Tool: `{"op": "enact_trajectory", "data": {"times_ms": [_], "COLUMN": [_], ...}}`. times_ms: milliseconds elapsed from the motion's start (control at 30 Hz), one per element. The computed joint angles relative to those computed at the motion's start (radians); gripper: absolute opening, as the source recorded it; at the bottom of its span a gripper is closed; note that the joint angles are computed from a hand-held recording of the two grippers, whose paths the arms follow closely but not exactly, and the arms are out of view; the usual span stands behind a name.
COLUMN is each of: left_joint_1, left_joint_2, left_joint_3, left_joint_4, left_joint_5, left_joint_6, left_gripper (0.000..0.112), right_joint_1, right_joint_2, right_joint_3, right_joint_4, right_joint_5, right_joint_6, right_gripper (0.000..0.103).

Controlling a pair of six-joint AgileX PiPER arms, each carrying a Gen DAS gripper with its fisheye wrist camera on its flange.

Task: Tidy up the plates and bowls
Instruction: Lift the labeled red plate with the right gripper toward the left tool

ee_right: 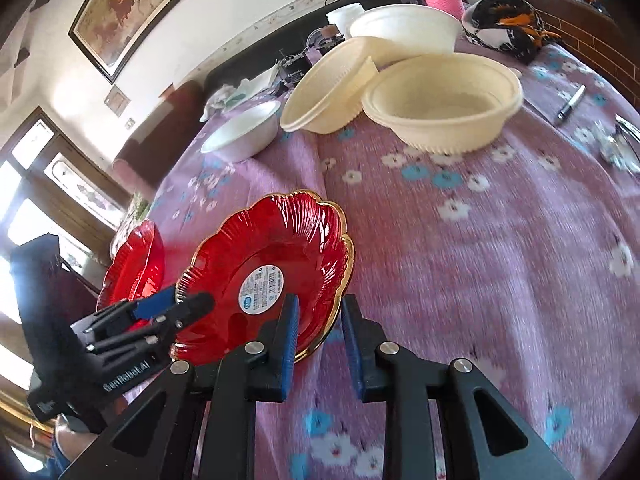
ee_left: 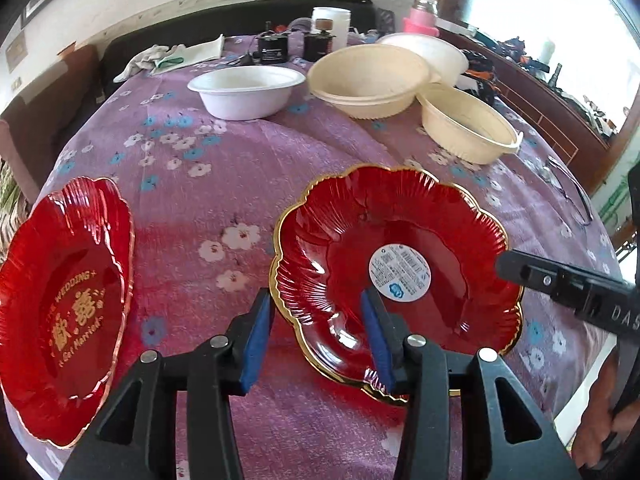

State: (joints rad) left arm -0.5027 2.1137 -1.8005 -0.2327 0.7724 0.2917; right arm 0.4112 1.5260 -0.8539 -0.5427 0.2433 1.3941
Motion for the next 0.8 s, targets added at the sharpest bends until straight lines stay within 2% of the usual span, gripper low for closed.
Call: {"op": "enact_trajectory", "data": {"times_ms": [133, 233, 267, 300, 367, 433, 800], "left_joint_1": [-0.01, -0.012, -0.015, -0.02, -0.039, -0.048, -0.063], "left_joint_2": [-0.004, 0.017, 0.02, 0.018, 0.003, -0.019, -0.115], "left_joint_3": [0.02, -0.003, -0.003, 0.008, 0.047, 0.09, 0.247], "left_joint_4": [0.04, 0.055, 0.055, 0.064, 0.136, 0.168, 0.273], "left_joint_5": [-0.078, -0.093, -0.096, -0.112, -0.162, -0.207, -0.349], "left_joint_6": [-0.026, -0.036, -0.032, -0.032, -0.077, -0.095, -0.17], "left_gripper": [0.045, 0.045, 0.04, 0.031, 0.029, 0.029, 0.029], "right_joint_1": [-0.013, -0.003, 0.003, 0.009, 0.028, 0.06, 0.109], "right_joint_2": [-0.002, 0.011, 0.017, 0.023, 0.039, 0.052, 0.045], "right_joint_3": [0.03, 0.029, 0.027, 0.026, 0.014, 0.0, -0.013], "right_joint_4": [-0.084, -0.188, -0.224, -0.258, -0.303, -0.382, -0.42], "right_joint_5": [-0.033, -0.024, -0.016, -0.015, 0.005, 0.06, 0.133], "right_joint_6": [0.113, 0.218, 0.257, 0.294, 0.336, 0.42, 0.458], "right_gripper": [0.025, 0.025, 0.024, 0.022, 0.016, 0.016, 0.016]}}
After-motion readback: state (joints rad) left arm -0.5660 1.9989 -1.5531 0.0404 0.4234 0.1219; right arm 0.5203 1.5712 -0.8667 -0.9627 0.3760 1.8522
